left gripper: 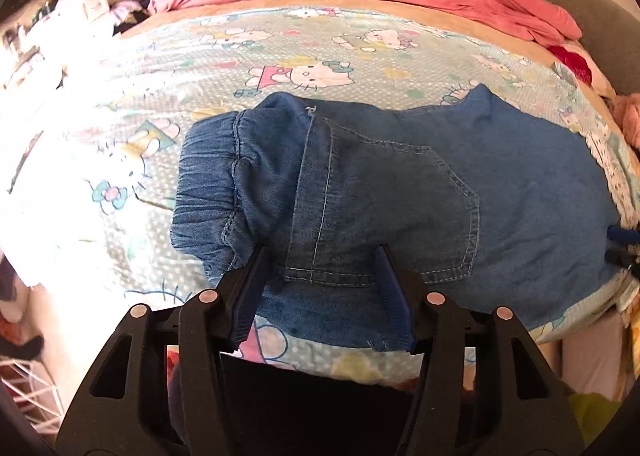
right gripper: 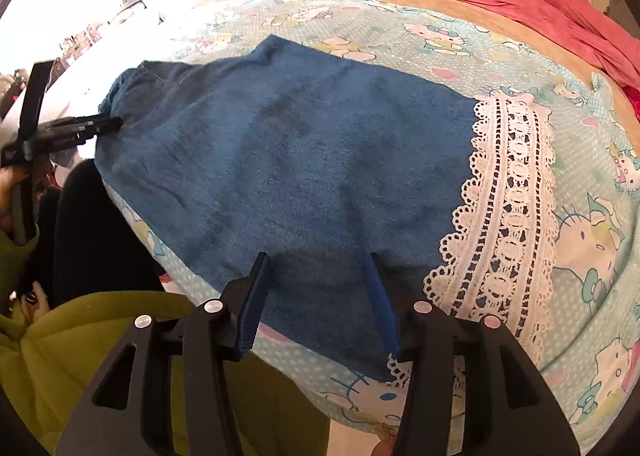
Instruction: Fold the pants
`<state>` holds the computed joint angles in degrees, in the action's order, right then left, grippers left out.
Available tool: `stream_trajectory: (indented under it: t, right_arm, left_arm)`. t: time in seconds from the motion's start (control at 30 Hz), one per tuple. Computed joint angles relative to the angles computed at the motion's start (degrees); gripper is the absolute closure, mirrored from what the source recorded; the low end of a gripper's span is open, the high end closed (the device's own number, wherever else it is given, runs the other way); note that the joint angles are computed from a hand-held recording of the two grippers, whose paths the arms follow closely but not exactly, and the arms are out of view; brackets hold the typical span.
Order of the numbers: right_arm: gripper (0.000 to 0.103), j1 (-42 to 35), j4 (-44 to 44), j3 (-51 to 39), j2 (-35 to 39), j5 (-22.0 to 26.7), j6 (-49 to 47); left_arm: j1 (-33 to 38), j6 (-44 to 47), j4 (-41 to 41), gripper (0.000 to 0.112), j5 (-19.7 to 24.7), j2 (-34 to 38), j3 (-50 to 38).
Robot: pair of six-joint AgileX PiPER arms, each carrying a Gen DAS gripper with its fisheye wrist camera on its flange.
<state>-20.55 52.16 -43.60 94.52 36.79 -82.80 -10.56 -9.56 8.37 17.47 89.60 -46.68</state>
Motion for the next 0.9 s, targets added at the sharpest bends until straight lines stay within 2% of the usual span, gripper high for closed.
stream_trajectory:
  t: [0.13, 0.23, 0.3, 0.37, 0.43, 0.57, 0.73, 0.9]
  right_arm:
    - [0.049, -6.9, 4.8, -3.2, -2.1, 6.9, -1.3]
    - [0.046, -11.9, 6.4, -9.0, 0.2, 10.0, 2.0]
    - [0.046, -14.1, 5.8, -14.3, 3.1, 10.8, 6.1]
    - [0.046, -15.0, 4.0, -19.2, 6.5, 11.2, 9.8]
    - [0.046, -14.7, 0.6, -24.0, 10.0, 11.1, 15.0]
    - [0.046, -13.1, -2.4, -32.4, 16.9, 12.5, 20.8]
    - [0.046, -10.2, -6.9, -42.6, 24.9, 13.4, 27.5]
    - [0.046, -8.2, -9.6, -47.6, 29.3, 13.5, 29.5]
  left_arm:
    - [1.7, 10.3, -11.1, 0.064, 0.3, -4.7, 1.5]
    - [0.4, 7.8, -7.8, 0.057, 1.6, -8.7, 0.9]
    - [0.0, 12.1, -12.6, 0.054, 3.2, -9.7, -1.0]
    - [-1.2, 11.9, -12.7, 0.052, 4.0, -8.6, -3.3]
    - [-3.3, 9.1, -9.8, 0.052, 5.2, -6.1, -6.7]
    - [-4.7, 15.7, -17.4, 0.051, 8.0, 0.5, -14.4]
    - [-7.8, 14.7, -15.1, 0.049, 11.8, 10.2, -25.7]
    - [-8.7, 17.5, -16.6, 0.047, 16.4, 20.4, -37.3]
